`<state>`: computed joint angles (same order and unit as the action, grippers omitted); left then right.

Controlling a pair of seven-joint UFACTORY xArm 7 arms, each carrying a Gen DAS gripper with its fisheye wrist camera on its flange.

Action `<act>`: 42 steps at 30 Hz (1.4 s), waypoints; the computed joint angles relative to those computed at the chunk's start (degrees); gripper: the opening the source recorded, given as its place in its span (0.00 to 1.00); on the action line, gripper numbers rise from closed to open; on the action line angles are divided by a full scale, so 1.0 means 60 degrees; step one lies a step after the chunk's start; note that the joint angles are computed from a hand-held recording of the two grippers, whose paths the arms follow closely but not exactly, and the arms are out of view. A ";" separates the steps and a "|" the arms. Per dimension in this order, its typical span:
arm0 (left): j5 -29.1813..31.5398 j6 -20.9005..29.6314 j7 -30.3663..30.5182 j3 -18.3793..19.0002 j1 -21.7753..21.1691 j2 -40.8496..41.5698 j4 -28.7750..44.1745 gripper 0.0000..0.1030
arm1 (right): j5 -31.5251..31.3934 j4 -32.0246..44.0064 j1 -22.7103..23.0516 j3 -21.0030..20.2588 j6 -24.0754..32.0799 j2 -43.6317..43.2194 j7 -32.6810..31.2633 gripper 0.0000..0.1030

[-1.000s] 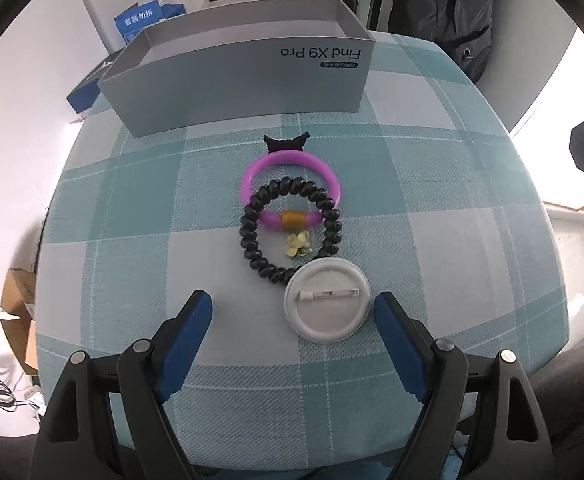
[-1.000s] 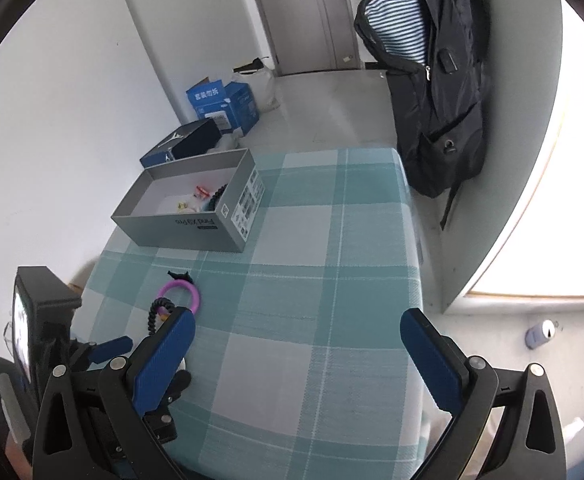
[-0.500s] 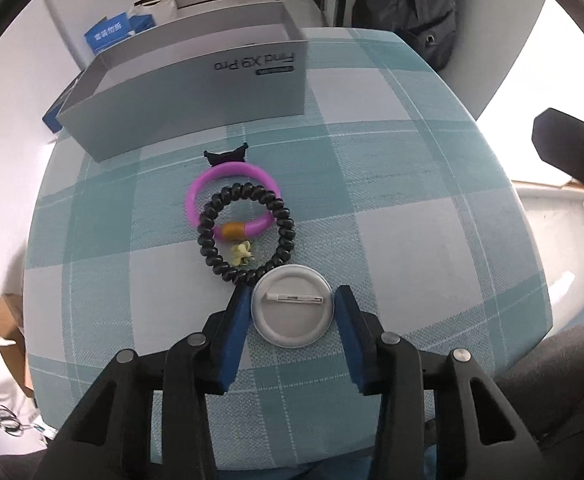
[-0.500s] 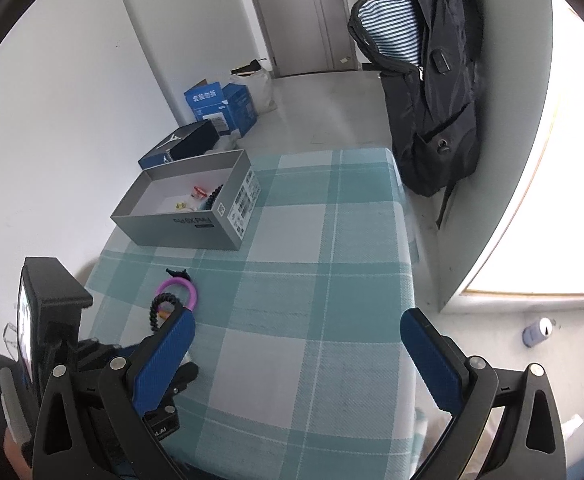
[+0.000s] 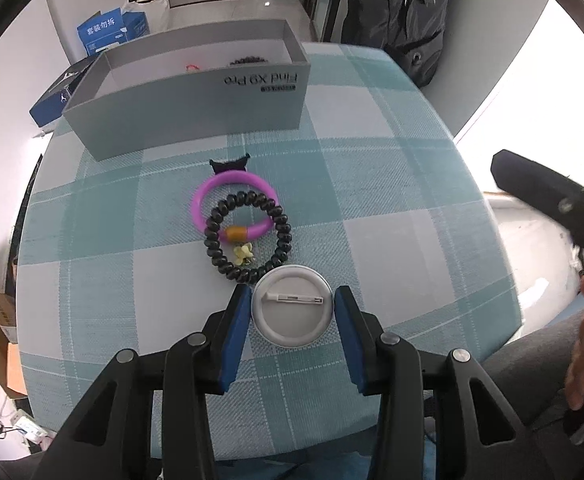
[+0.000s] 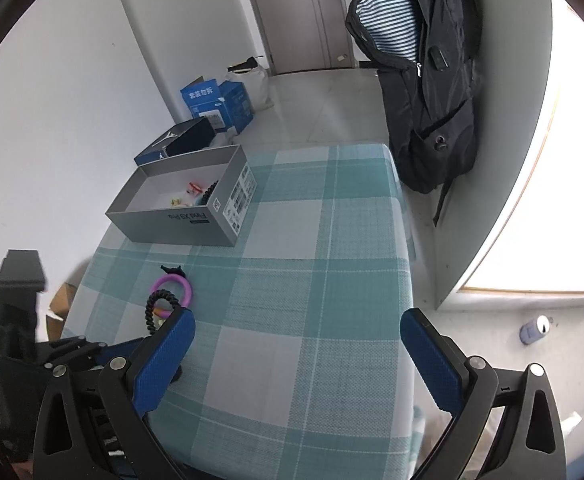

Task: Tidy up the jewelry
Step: 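Grasp the plain white round badge with the left gripper, then grasp the black beaded bracelet with the right gripper while the left gripper holds the badge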

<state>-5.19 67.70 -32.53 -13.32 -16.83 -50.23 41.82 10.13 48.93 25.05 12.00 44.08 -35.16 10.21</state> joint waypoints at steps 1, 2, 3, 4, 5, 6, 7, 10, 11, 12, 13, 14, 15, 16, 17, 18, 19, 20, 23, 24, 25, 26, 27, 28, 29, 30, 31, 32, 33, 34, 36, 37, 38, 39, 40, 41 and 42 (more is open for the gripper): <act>-0.0041 -0.0002 0.0013 0.0074 -0.0016 -0.0093 -0.0024 0.36 | 0.0022 0.0001 0.0013 -0.0010 0.0006 0.0013 0.0005 1.00; -0.0079 0.0029 0.0036 0.0178 -0.0018 -0.0257 -0.0063 0.36 | 0.0020 0.0006 0.0011 -0.0004 0.0011 0.0031 0.0018 1.00; -0.0136 0.0050 0.0062 0.0253 -0.0021 -0.0368 -0.0091 0.36 | 0.0003 0.0013 0.0004 0.0022 0.0011 0.0049 0.0042 1.00; -0.0198 0.0046 0.0107 0.0339 -0.0013 -0.0424 -0.0089 0.36 | -0.0025 0.0025 -0.0002 0.0049 0.0020 0.0068 0.0062 1.00; -0.0259 0.0068 0.0116 0.0390 0.0008 -0.0493 -0.0081 0.36 | -0.0053 0.0041 -0.0005 0.0077 0.0030 0.0095 0.0081 1.00; -0.0329 0.0080 0.0153 0.0461 0.0015 -0.0572 -0.0089 0.36 | -0.0070 0.0054 0.0002 0.0102 0.0034 0.0125 0.0099 1.00; -0.0387 0.0061 0.0188 0.0511 0.0036 -0.0627 -0.0100 0.36 | -0.0082 0.0066 0.0013 0.0117 0.0042 0.0143 0.0113 1.00; -0.0483 0.0110 0.0269 0.0629 0.0138 -0.0908 -0.0087 0.36 | -0.0163 0.0140 0.0038 0.0217 0.0065 0.0259 0.0183 1.00; -0.0482 0.0109 0.0344 0.0706 0.0191 -0.0966 -0.0094 0.36 | -0.0183 0.0174 0.0064 0.0253 0.0075 0.0315 0.0195 1.00; -0.0489 0.0096 0.0367 0.0727 0.0257 -0.0998 -0.0094 0.36 | -0.0199 0.0196 0.0085 0.0277 0.0068 0.0364 0.0209 1.00; -0.0502 -0.0039 0.0412 0.0739 0.0325 -0.0886 -0.0099 0.36 | -0.0192 0.0217 0.0124 0.0288 0.0063 0.0403 0.0210 1.00; -0.0491 -0.0026 0.0399 0.0750 0.0396 -0.0966 -0.0114 0.36 | -0.0147 0.0241 0.0189 0.0286 0.0045 0.0454 0.0195 1.00; -0.0481 -0.0005 0.0405 0.0802 0.0465 -0.1065 -0.0140 0.36 | -0.0094 0.0272 0.0256 0.0291 0.0033 0.0509 0.0187 1.00; -0.0489 -0.0059 0.0425 0.0853 0.0533 -0.1064 -0.0166 0.36 | -0.0028 0.0311 0.0328 0.0280 0.0027 0.0572 0.0160 1.00; -0.0477 -0.0023 0.0425 0.0936 0.0622 -0.1178 -0.0197 0.36 | 0.0111 0.0360 0.0456 0.0242 0.0016 0.0666 0.0080 1.00; -0.0452 -0.0005 0.0429 0.1002 0.0721 -0.1270 -0.0226 0.36 | 0.0211 0.0393 0.0540 0.0222 0.0002 0.0732 0.0024 1.00; -0.0418 0.0029 0.0442 0.1071 0.0819 -0.1386 -0.0265 0.36 | 0.0318 0.0434 0.0633 0.0205 -0.0005 0.0810 -0.0048 1.00; -0.0377 0.0073 0.0456 0.1156 0.0932 -0.1509 -0.0297 0.36 | 0.0395 0.0510 0.0728 0.0225 0.0004 0.0937 -0.0130 0.99; -0.0302 0.0060 0.0458 0.1356 0.1283 -0.1753 -0.0429 0.36 | 0.0520 0.0704 0.0923 0.0359 -0.0021 0.1267 -0.0241 0.99; -0.0269 0.0070 0.0466 0.1411 0.1393 -0.1832 -0.0461 0.36 | 0.0553 0.0757 0.0976 0.0403 -0.0037 0.1368 -0.0253 0.99; -0.0238 0.0068 0.0495 0.1463 0.1483 -0.1880 -0.0485 0.36 | 0.0578 0.0851 0.1042 0.0464 -0.0047 0.1520 -0.0275 0.99; -0.0202 0.0083 0.0510 0.1508 0.1583 -0.1933 -0.0506 0.36 | 0.0560 0.0938 0.1084 0.0537 -0.0052 0.1659 -0.0270 0.99; -0.0180 0.0079 0.0527 0.1539 0.1665 -0.1947 -0.0523 0.36 | 0.0534 0.1012 0.1114 0.0590 -0.0048 0.1771 -0.0260 0.99; -0.0161 0.0065 0.0543 0.1560 0.1738 -0.1967 -0.0544 0.36 | 0.0507 0.1097 0.1152 0.0644 -0.0036 0.1900 -0.0252 0.99; -0.0145 0.0041 0.0559 0.1573 0.1802 -0.1976 -0.0562 0.36 | 0.0452 0.1203 0.1186 0.0731 -0.0026 0.2067 -0.0211 0.99; -0.0128 0.0036 0.0580 0.1580 0.1851 -0.1998 -0.0577 0.36 | 0.0393 0.1272 0.1202 0.0779 -0.0026 0.2181 -0.0170 0.99; -0.0104 0.0063 0.0601 0.1586 0.1896 -0.2051 -0.0588 0.36 | 0.0314 0.1348 0.1219 0.0847 -0.0020 0.2304 -0.0107 0.99; -0.0083 0.0112 0.0634 0.1595 0.1926 -0.2110 -0.0585 0.36 | 0.0219 0.1415 0.1232 0.0912 -0.0019 0.2434 -0.0042 0.99; -0.0055 0.0114 0.0672 0.1593 0.1959 -0.2126 -0.0591 0.36 | 0.0109 0.1477 0.1239 0.0981 -0.0019 0.2556 0.0052 0.99; -0.0027 0.0180 0.0711 0.1610 0.1989 -0.2193 -0.0592 0.36 | 0.0044 0.1486 0.1267 0.1005 -0.0010 0.2602 0.0103 0.99; 0.0016 0.0218 0.0790 0.1657 0.2062 -0.2247 -0.0620 0.36 | -0.0206 0.1587 0.1286 0.1127 -0.0006 0.2801 0.0288 0.99; 0.0018 0.0235 0.0822 0.1685 0.2090 -0.2278 -0.0633 0.36 | -0.0395 0.1649 0.1289 0.1216 0.0001 0.2917 0.0410 0.98; 0.0014 0.0242 0.0862 0.1725 0.2114 -0.2298 -0.0644 0.36 | -0.0551 0.1693 0.1301 0.1272 0.0009 0.3004 0.0519 0.98; 0.0013 0.0259 0.0896 0.1765 0.2144 -0.2340 -0.0654 0.36 | -0.0645 0.1732 0.1322 0.1271 0.0020 0.3076 0.0562 0.98; 0.0007 0.0260 0.0935 0.1801 0.2171 -0.2364 -0.0666 0.36 | -0.0822 0.1772 0.1325 0.1335 0.0035 0.3166 0.0691 0.97; 0.0005 0.0282 0.0982 0.1835 0.2192 -0.2389 -0.0663 0.36 | -0.0957 0.1791 0.1333 0.1352 0.0052 0.3219 0.0778 0.96; 0.0002 0.0288 0.1012 0.1854 0.2221 -0.2423 -0.0675 0.36 | -0.1140 0.1806 0.1328 0.1402 0.0072 0.3283 0.0919 0.96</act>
<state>-5.18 69.43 -26.45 -2.19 -3.50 -64.77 37.77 3.29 59.77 33.02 20.41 44.51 -15.47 15.73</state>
